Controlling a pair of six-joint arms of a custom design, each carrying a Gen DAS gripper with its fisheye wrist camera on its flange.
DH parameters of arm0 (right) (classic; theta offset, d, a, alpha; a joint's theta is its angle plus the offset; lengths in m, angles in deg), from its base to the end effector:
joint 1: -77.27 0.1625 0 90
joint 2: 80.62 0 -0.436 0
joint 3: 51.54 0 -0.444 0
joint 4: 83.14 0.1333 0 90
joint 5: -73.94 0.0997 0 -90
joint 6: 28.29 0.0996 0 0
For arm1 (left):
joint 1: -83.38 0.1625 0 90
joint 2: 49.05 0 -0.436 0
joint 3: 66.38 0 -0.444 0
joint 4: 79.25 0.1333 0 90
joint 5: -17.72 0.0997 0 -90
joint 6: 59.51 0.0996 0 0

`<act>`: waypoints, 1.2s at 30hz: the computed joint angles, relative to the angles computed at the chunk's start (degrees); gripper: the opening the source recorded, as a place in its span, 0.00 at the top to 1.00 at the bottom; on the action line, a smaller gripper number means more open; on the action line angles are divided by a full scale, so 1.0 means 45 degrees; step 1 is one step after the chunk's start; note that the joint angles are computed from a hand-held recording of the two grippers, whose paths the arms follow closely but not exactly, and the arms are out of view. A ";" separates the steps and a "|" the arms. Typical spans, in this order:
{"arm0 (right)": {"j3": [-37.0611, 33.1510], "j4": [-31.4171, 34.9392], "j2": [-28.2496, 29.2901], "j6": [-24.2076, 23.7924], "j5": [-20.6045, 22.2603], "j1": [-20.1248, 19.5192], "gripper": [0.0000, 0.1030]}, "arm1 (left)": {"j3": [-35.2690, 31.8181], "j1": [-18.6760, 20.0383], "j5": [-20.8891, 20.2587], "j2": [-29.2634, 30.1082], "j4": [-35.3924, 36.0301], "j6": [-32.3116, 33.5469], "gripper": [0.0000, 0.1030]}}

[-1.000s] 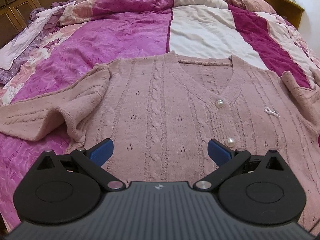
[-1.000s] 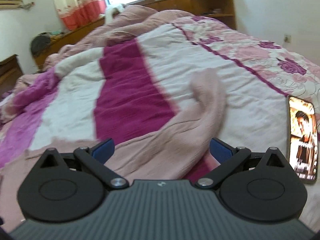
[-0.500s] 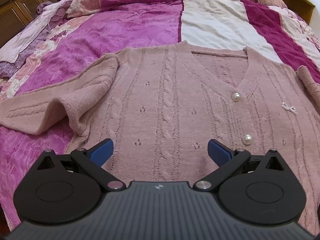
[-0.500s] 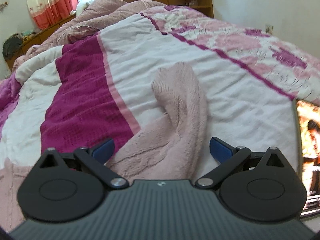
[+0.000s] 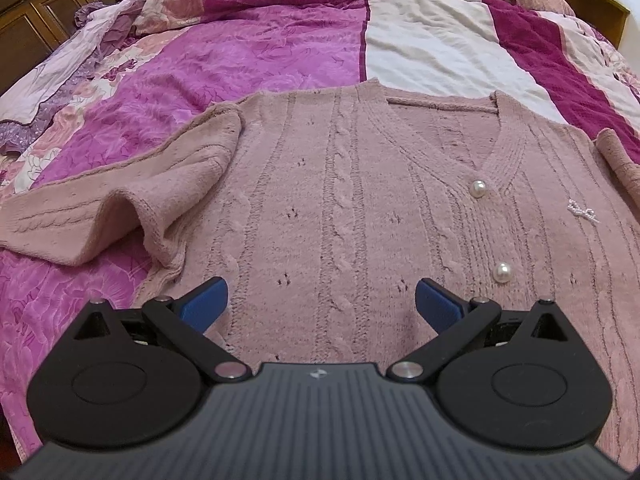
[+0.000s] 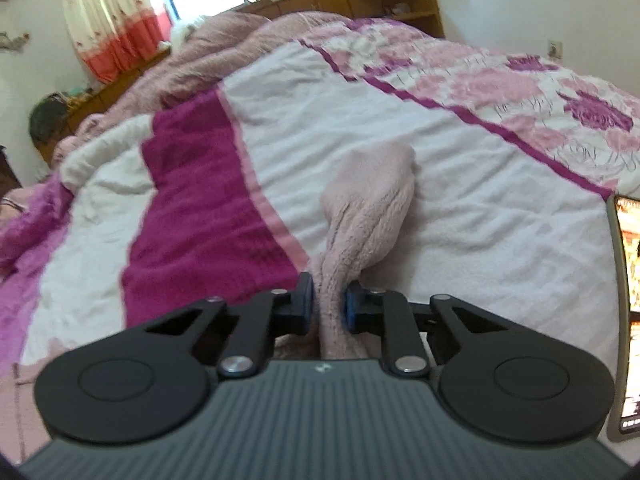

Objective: Fold small clothes
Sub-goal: 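Lower the right gripper onto a cardigan sleeve cuff and close it, then lift the held sleeve with the right gripper, lay it across the body, open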

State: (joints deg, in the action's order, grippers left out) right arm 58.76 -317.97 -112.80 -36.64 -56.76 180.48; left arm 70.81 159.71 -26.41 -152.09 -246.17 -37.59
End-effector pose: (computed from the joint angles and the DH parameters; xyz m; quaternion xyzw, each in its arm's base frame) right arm 0.1966 -0.5385 0.0219 -0.0414 -0.8051 0.5274 0.2684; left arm 0.1070 -0.4267 0.3548 0.1268 0.8599 -0.3088 0.3861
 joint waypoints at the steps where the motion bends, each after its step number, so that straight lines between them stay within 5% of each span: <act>1: 0.0089 -0.0129 -0.0075 -0.0063 0.0091 0.0129 0.82 | 0.0011 0.0010 -0.0046 -0.0047 -0.0008 0.0005 0.00; 12: -0.0089 -0.1610 -0.0047 -0.0579 0.0018 0.2448 0.87 | 0.0198 -0.0041 0.0059 -0.0474 -0.0436 0.0332 0.00; 18: -0.0705 -0.1167 0.0171 -0.0661 0.0628 0.3284 0.88 | 0.0078 0.0235 -0.0373 -0.0910 -0.0283 0.0112 0.00; 26: -0.2617 -0.1529 0.1724 -0.1378 0.0854 0.4563 0.88 | -0.0279 0.0748 -0.0711 -0.1100 -0.0307 0.0121 0.00; 36: -0.5558 0.1421 0.4723 -0.1541 0.1190 0.5030 0.88 | -0.0631 0.1320 -0.1174 -0.1393 -0.0640 0.0389 0.00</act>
State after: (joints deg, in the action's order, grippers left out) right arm 33.74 -311.57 -91.55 -43.58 -51.40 203.12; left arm 67.97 165.65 -31.69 -158.36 -249.06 -35.84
